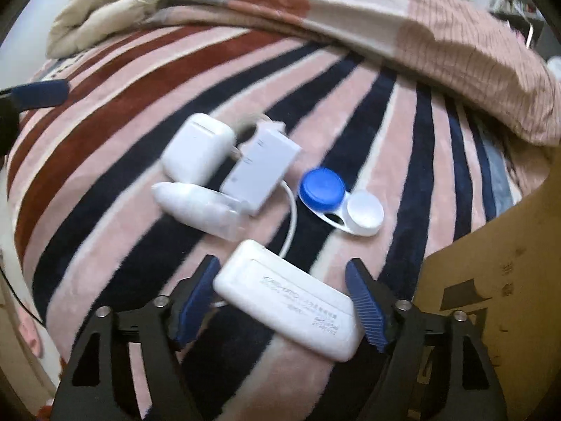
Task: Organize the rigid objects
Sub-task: 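Grasp the white power bank with the right tool, then carry the white power bank into the cardboard box and release it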
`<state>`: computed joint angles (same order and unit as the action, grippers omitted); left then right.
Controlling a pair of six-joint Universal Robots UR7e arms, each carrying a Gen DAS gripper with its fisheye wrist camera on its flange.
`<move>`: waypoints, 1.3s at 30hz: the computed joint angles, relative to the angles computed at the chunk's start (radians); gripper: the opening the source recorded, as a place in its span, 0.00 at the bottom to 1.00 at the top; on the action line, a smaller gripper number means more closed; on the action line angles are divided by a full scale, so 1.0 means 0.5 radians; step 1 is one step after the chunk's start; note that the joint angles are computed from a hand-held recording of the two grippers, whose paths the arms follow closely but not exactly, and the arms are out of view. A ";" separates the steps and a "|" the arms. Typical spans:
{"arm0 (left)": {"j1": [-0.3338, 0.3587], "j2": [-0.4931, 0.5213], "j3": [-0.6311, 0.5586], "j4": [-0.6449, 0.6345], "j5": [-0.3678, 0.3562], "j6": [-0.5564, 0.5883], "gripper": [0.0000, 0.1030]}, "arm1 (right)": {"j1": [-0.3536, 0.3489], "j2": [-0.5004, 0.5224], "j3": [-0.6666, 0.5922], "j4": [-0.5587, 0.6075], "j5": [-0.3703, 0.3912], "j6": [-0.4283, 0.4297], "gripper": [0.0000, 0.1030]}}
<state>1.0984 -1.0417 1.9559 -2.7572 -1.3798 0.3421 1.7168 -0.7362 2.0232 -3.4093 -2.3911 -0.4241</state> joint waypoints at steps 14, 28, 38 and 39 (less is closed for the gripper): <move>0.002 -0.009 0.005 0.024 0.000 -0.020 0.80 | 0.028 -0.170 0.099 0.443 0.075 0.318 0.30; -0.156 -0.046 -0.119 0.239 -0.416 0.003 0.68 | 0.350 -0.480 0.233 0.188 0.535 0.065 0.30; -0.451 0.206 -0.353 0.377 -0.479 0.044 0.38 | 0.298 -0.844 0.412 0.016 0.539 0.015 0.30; -0.490 0.255 -0.390 0.404 -0.469 0.042 0.38 | 0.275 -0.898 0.442 0.002 0.533 0.023 0.30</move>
